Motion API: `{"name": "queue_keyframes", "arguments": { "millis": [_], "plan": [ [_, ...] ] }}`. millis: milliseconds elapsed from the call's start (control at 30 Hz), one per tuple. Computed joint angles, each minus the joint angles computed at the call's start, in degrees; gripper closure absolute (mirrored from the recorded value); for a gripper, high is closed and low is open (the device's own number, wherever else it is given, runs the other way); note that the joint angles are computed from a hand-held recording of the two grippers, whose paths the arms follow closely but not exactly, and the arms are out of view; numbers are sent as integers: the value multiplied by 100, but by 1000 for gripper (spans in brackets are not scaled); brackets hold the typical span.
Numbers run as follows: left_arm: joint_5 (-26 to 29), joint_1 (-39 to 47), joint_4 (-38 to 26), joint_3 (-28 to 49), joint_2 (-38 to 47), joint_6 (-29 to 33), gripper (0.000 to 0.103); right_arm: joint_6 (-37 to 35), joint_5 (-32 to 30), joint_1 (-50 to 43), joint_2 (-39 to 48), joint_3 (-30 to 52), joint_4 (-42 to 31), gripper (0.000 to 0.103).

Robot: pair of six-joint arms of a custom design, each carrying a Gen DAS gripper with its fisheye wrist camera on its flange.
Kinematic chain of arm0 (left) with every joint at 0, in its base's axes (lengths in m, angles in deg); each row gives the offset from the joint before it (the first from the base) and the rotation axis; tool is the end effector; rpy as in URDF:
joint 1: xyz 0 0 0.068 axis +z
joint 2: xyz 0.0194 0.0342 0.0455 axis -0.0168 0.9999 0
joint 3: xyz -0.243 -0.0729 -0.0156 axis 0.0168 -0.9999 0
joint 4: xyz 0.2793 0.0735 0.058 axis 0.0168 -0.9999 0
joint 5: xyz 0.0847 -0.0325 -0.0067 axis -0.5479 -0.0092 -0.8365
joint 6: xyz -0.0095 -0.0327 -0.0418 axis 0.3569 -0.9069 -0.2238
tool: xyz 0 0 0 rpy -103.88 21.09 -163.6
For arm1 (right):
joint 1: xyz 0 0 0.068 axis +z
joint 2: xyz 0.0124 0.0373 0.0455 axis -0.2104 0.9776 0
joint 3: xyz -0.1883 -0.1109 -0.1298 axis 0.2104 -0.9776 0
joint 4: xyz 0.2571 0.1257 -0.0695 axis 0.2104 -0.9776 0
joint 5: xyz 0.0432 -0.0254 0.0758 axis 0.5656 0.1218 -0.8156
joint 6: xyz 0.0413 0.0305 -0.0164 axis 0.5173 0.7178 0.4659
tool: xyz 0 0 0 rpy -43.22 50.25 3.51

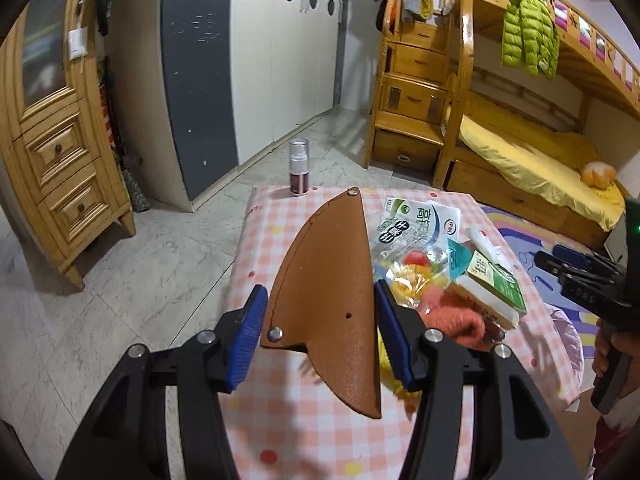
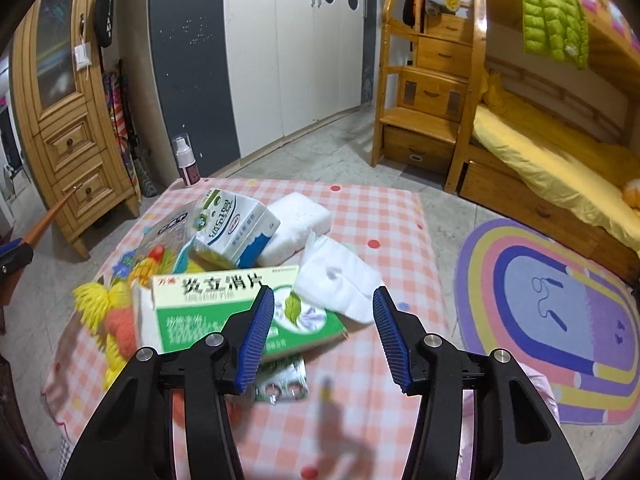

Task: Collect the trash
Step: 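Grasp the brown leather piece with the left tool while the right tool grasps white tissue, then carry the white tissue to the wastebasket and open the right tool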

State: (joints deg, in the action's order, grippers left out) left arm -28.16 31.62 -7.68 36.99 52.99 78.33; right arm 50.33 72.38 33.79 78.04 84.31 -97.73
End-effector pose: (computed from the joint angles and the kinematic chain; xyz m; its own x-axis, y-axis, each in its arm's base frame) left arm 0.1820 0.0903 0.1919 -0.6283 0.2127 -0.7484 0.3528 0.9352 -0.0304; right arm 0.1480 0.1227 0.1655 -0.6619 0.1164 -0.7405 0.1410 0.9896 0.0295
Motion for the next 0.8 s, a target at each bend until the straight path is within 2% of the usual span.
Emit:
{"name": "queue_keyframes", "arguments": {
  "millis": [133, 267, 467, 533, 567, 667, 700, 800],
  "plan": [
    [-377, -893, 537, -88, 51, -626, 50, -527, -543, -646, 903, 180, 820, 47],
    [-783, -1736, 1166, -5, 668, -1206, 50, -838, -1168, -1171, 1670, 377, 1419, 47],
    [-1003, -2115, 1570, 195, 1432, -1435, 50, -973, -1947, -1796, 2200, 382, 1979, 49],
    [-1043, -2158, 1627, 177, 1488, -1448, 50, -941, -2175, -1948, 2127, 303, 2025, 63],
    [-1063, -2165, 1642, 162, 1498, -1448, 50, -943, -2264, -2013, 2116, 283, 2040, 65],
    [-1039, -2113, 1597, 237, 1606, -1391, 50, -941, -2328, -2001, 2059, 249, 2040, 83],
    [-1053, -2107, 1595, 223, 1584, -1378, 50, -963, -2263, -1946, 2098, 295, 2011, 96],
    [-1010, -2037, 1481, 254, 1473, -1330, 50, -1014, -1915, -1740, 2085, 403, 1848, 101]
  ]
}}
